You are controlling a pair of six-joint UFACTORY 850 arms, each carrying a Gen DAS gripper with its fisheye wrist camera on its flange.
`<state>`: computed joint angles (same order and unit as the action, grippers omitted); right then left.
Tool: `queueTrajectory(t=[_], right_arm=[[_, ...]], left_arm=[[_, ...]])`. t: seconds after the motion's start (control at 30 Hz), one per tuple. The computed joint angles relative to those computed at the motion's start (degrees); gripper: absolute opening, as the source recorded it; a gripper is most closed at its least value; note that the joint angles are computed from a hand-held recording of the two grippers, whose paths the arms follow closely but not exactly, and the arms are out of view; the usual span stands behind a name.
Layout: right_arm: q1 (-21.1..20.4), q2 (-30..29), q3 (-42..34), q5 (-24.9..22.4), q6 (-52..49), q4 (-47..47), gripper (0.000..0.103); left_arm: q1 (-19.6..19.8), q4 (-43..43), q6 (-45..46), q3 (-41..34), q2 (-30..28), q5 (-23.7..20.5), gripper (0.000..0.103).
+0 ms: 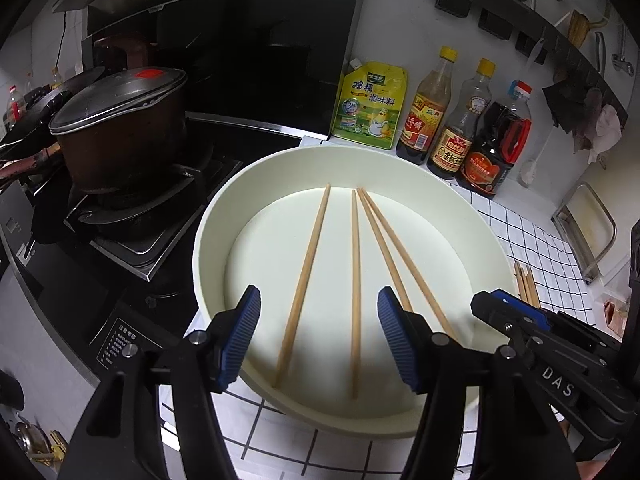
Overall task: Organize utensils
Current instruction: 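Move both open tools back toward the remaining chopstick bundle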
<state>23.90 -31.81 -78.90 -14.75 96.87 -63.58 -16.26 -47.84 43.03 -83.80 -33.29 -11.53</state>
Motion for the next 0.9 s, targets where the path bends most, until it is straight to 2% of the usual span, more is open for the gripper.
queueTrajectory(t=[0.13,0.37,0.63,0.7,0.9], right_arm=[[0.4,3.0,4.1,-0.6,9.2,-8.0,0.024],[0.6,7.8,10.7,-2.3,19.2,-16.1,0.026],[0.8,13.2,18.4,-5.4,27.6,-22.5,0.03],[0.5,14.4,20.2,-5.7,29.4,-23.6,0.031],[-0.7,17.4,25.2,-5.8,33.9,-26.3,0.031]], left_arm=[[-0.9,-3.7,4.1,2.0,1.7,0.8,0.063],[-2.5,-10.1,10.6,4.7,3.8,1.0,0.063],[-5.4,-17.0,19.1,7.8,6.0,2.0,0.063],[-6.1,-17.9,20.1,8.5,6.4,2.2,0.066],[-8.3,-21.3,23.8,9.8,7.2,2.6,0.067]])
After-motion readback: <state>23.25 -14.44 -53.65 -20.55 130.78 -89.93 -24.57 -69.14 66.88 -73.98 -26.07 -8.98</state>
